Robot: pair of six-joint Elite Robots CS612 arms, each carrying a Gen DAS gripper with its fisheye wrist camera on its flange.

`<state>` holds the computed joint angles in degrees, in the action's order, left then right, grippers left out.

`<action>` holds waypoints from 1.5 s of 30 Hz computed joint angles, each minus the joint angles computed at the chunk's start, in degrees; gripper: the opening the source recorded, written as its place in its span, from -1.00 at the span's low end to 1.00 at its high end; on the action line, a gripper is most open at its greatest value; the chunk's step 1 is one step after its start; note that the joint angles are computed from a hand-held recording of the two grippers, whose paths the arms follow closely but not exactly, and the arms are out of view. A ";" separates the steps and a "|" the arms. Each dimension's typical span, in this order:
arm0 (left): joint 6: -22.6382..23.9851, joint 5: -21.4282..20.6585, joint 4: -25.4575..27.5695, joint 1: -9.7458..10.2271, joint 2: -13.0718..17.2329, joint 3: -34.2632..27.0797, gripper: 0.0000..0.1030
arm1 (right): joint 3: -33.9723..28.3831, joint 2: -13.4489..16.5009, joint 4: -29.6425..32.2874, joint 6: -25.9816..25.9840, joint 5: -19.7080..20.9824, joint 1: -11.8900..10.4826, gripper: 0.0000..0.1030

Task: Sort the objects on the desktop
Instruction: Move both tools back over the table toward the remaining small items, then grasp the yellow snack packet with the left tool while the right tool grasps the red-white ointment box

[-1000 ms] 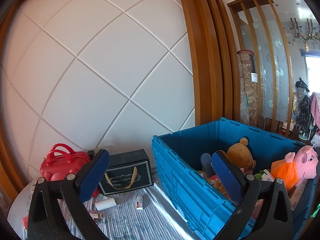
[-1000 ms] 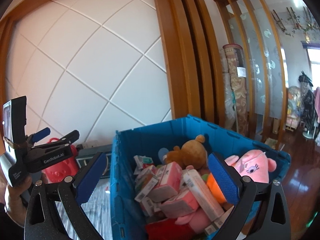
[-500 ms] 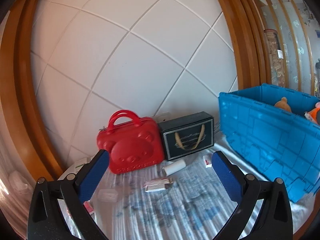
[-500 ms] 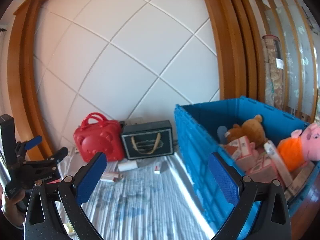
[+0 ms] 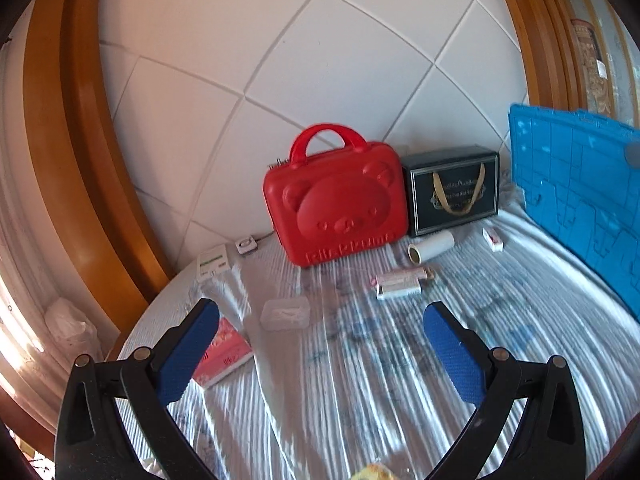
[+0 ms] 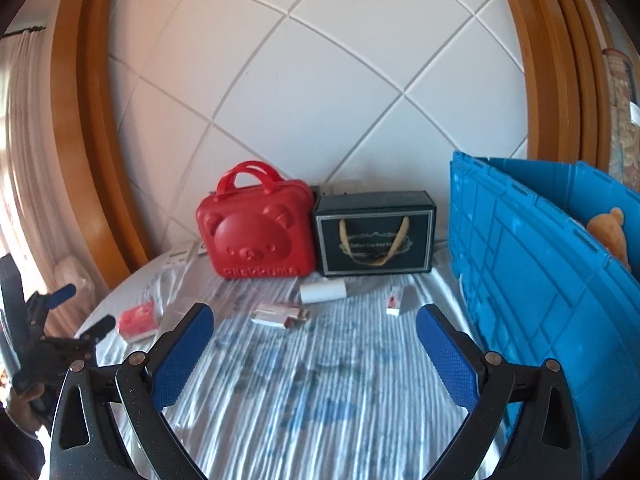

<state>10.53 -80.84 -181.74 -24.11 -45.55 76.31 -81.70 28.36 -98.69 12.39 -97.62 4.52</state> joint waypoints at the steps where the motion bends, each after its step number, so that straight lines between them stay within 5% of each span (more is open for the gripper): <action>1: 0.44 0.17 -0.10 -0.03 -0.10 1.17 1.00 | 0.34 0.00 0.18 -0.65 0.44 -0.19 0.99; 6: 0.35 -2.97 2.52 0.56 -0.55 5.07 1.00 | 2.09 -0.11 2.64 -1.64 3.92 -1.11 0.99; 19: 9.84 -17.31 12.89 4.98 2.33 5.58 0.97 | 5.43 -0.22 9.18 2.33 -0.25 2.63 0.99; 21: 12.33 -21.02 17.10 5.67 2.88 4.30 0.76 | 6.50 -0.56 8.72 3.15 -0.60 3.36 0.99; 23: 16.00 -24.03 23.37 6.11 3.50 2.55 0.23 | 7.56 -1.03 8.10 3.33 -1.35 4.07 0.99; 24: 17.79 -24.33 25.12 6.11 3.70 2.17 0.17 | 8.03 -1.26 7.89 3.27 -1.88 4.39 0.99; 32: 20.20 -28.39 26.78 6.47 4.22 1.34 0.16 | 9.54 -2.07 7.61 4.10 -3.64 4.69 0.99; 33: 19.52 -28.71 27.98 6.48 4.34 0.71 0.12 | 9.75 -2.16 7.45 4.25 -3.43 4.53 0.99; 35: 18.93 -28.61 28.77 6.25 4.52 -0.12 -0.34 | 10.12 -2.25 6.65 3.73 -3.24 4.23 0.99; 37: 19.12 -29.04 29.56 5.91 4.66 -0.93 -0.47 | 10.88 -2.48 6.50 2.98 -3.31 3.89 0.99; 45: 12.93 -28.28 30.00 4.19 7.26 -7.76 -0.51 | 13.09 -2.70 8.95 3.89 -0.29 0.93 0.82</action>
<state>23.46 -109.12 -151.74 -19.93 -38.29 68.55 -68.61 25.65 -89.74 16.29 -97.91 5.45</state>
